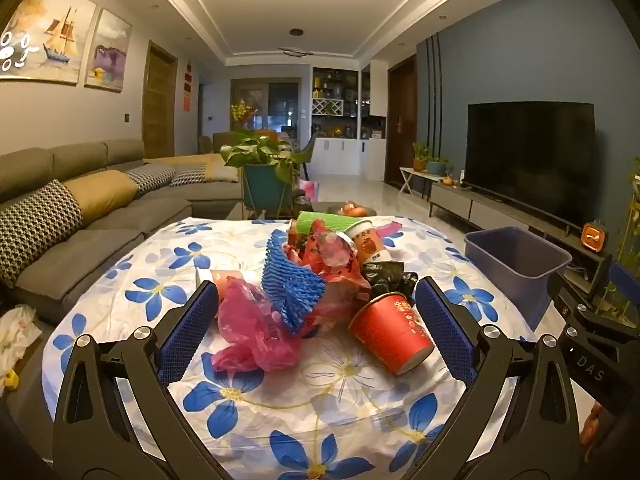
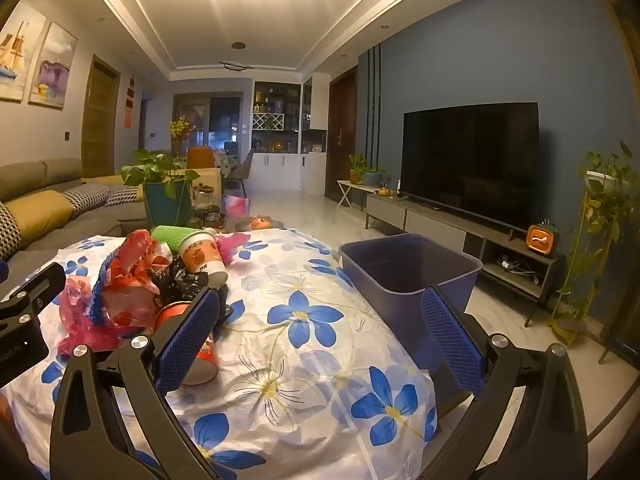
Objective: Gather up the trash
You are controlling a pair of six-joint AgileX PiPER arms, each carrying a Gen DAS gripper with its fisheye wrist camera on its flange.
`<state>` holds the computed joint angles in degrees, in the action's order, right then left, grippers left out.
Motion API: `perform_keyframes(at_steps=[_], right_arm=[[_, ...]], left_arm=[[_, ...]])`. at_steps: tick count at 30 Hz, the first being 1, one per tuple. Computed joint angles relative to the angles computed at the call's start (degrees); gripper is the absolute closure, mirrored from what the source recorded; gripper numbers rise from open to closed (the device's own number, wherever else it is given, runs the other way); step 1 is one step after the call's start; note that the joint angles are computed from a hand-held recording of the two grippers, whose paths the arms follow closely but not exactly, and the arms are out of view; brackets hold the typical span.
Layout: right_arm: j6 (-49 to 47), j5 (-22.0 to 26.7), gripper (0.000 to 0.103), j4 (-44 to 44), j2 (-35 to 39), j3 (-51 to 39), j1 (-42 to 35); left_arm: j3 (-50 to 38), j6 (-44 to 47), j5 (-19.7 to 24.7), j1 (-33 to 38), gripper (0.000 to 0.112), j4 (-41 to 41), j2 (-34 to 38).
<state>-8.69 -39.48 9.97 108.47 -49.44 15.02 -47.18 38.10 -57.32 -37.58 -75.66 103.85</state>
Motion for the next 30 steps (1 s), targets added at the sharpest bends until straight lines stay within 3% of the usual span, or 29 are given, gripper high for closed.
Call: perform_keyframes(at_steps=[30], right_arm=[[0.3, -1.0, 0.005, -0.2, -0.5, 0.5, -0.3]], left_arm=[[0.4, -0.3, 0.1, 0.0, 0.015, -0.4, -0.2]])
